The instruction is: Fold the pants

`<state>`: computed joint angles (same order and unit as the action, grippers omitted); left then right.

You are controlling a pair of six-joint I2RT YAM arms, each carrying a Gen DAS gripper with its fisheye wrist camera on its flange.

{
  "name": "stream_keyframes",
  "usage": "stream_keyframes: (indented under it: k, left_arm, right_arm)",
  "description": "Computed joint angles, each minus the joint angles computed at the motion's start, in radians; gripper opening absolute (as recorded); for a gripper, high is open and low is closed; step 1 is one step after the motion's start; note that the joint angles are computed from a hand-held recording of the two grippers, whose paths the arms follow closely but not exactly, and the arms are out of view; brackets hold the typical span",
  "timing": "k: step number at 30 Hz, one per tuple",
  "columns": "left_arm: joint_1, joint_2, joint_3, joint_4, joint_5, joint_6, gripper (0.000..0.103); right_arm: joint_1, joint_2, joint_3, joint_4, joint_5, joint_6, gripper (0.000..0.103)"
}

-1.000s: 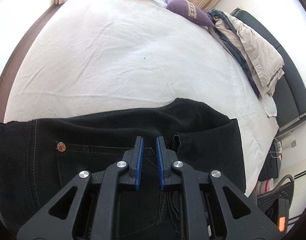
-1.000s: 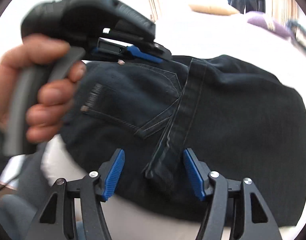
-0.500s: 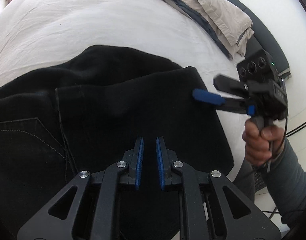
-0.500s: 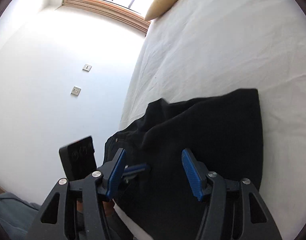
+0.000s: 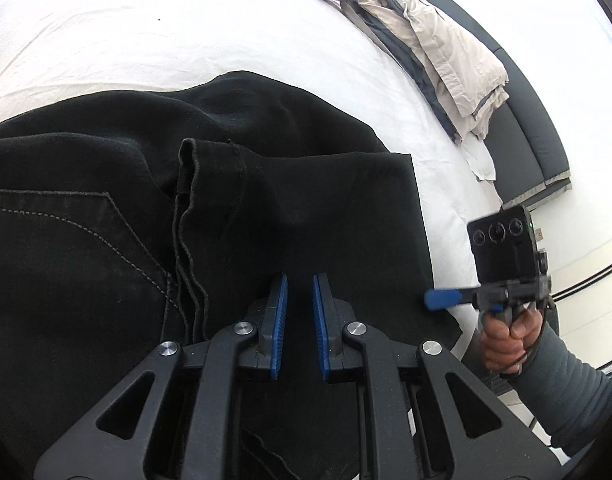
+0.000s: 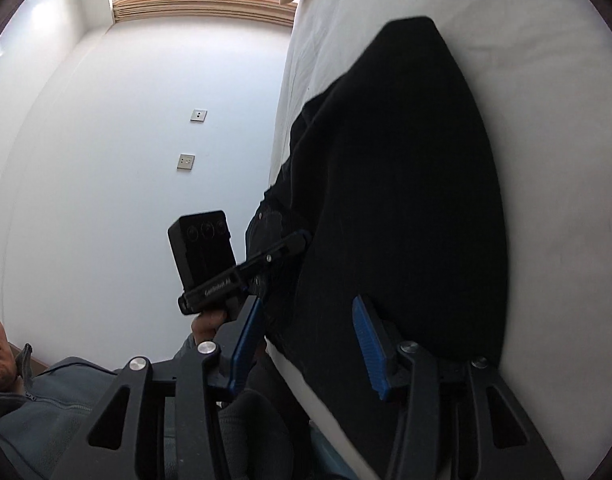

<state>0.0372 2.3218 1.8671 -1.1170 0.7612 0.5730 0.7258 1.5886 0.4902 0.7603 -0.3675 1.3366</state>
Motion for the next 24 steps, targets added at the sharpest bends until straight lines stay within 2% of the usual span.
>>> stream_keyframes:
  k: [2,4,6,9,12,15,16,17,18,19,22,24]
  left_arm:
    - [0.014,-0.001,-0.002,-0.008,0.005,0.011,0.012]
    - [0.031,-0.02,-0.032,-0.007,0.01,0.025,0.012]
    - [0.054,-0.055,-0.083,-0.007,0.003,0.047,0.012]
    - [0.111,-0.126,-0.149,-0.021,0.001,0.075,0.012]
    - [0.206,-0.234,-0.257,0.002,-0.001,0.107,0.013]
    - [0.349,-0.315,-0.329,0.05,0.005,0.117,0.017]
    - [0.393,-0.319,-0.323,0.044,0.014,0.118,0.038]
    - [0.443,-0.318,-0.313,0.044,0.026,0.107,0.081]
    - [0.501,-0.316,-0.305,0.058,0.053,0.078,0.096]
    - [0.545,-0.315,-0.303,0.078,0.09,0.049,0.103]
    - [0.639,-0.248,-0.22,0.079,0.11,-0.031,0.103]
    - [0.666,-0.19,-0.169,0.074,0.105,-0.092,0.103]
  right_arm:
    - [0.076,-0.073,-0.008,-0.066,0.059,0.022,0.052]
    - [0.138,-0.1,-0.004,-0.093,0.073,0.069,0.066]
    - [0.196,-0.112,0.065,-0.224,0.107,0.052,0.067]
    - [0.231,-0.101,0.159,-0.272,0.177,0.021,0.067]
    - [0.23,-0.009,0.327,-0.294,0.232,-0.05,0.07]
    - [0.182,0.149,0.523,-0.317,0.206,-0.077,0.072]
    - [0.169,0.198,0.585,-0.339,0.201,-0.075,0.072]
    - [0.158,0.246,0.635,-0.344,0.193,-0.064,0.072]
    - [0.149,0.306,0.703,-0.356,0.191,-0.053,0.072]
    - [0.143,0.359,0.771,-0.392,0.208,-0.041,0.073]
    - [0.131,0.471,0.871,-0.387,0.244,0.029,0.074]
    - [0.125,0.5,0.884,-0.367,0.264,0.056,0.075]
